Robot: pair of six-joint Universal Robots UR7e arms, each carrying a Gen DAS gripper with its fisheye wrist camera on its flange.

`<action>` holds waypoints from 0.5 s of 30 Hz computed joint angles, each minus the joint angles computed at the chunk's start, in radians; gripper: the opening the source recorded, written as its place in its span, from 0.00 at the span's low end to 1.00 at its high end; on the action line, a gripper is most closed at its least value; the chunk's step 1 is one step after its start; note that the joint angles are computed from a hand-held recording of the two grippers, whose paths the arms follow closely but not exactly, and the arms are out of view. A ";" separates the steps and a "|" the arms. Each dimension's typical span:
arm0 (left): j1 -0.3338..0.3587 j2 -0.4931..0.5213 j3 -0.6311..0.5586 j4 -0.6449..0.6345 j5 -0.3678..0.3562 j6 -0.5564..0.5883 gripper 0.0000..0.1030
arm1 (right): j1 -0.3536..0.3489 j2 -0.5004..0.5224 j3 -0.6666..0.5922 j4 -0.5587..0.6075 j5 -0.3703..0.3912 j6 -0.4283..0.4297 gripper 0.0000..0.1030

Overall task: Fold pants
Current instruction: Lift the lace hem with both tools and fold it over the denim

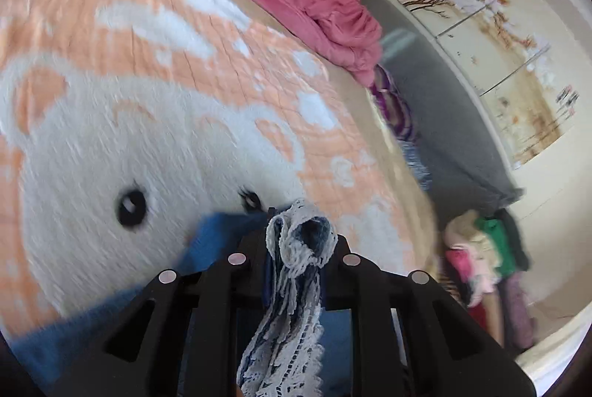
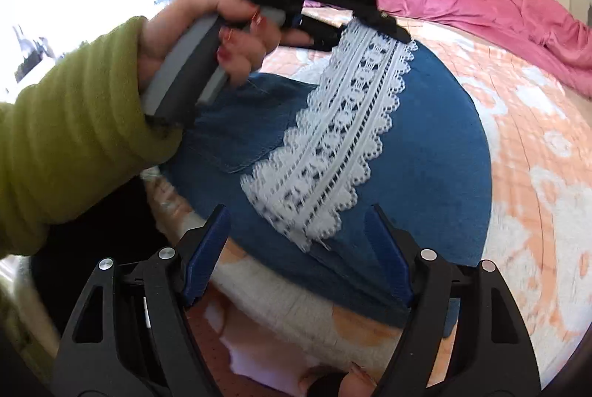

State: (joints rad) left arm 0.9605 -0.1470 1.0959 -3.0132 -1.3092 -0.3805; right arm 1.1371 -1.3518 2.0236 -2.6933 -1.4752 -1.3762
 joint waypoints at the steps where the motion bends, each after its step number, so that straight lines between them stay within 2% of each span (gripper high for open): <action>1: 0.002 0.003 -0.014 0.045 0.019 -0.003 0.16 | 0.009 0.016 0.003 -0.028 -0.023 -0.004 0.66; 3: 0.017 0.009 -0.029 0.120 0.019 -0.051 0.17 | 0.020 0.037 0.023 -0.103 -0.051 -0.010 0.66; 5: 0.025 0.005 -0.019 0.146 0.037 -0.097 0.27 | 0.019 0.024 0.035 -0.094 -0.033 -0.031 0.66; 7: 0.033 0.001 -0.014 0.153 0.038 -0.121 0.39 | 0.027 0.017 0.075 -0.171 -0.035 -0.103 0.66; 9: 0.037 -0.002 -0.011 0.147 0.037 -0.127 0.41 | 0.038 0.025 0.097 -0.225 -0.056 -0.152 0.66; 12: 0.032 -0.016 0.014 0.141 0.045 -0.121 0.42 | 0.057 0.042 0.107 -0.251 -0.083 -0.161 0.60; 15: 0.029 -0.032 0.046 0.124 0.049 -0.120 0.42 | 0.080 0.078 0.132 -0.347 -0.116 -0.192 0.56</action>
State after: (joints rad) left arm 0.9892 -0.1787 1.1418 -2.8893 -1.2605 -0.5009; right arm 1.2174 -1.2740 2.1559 -3.0404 -1.5911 -1.5685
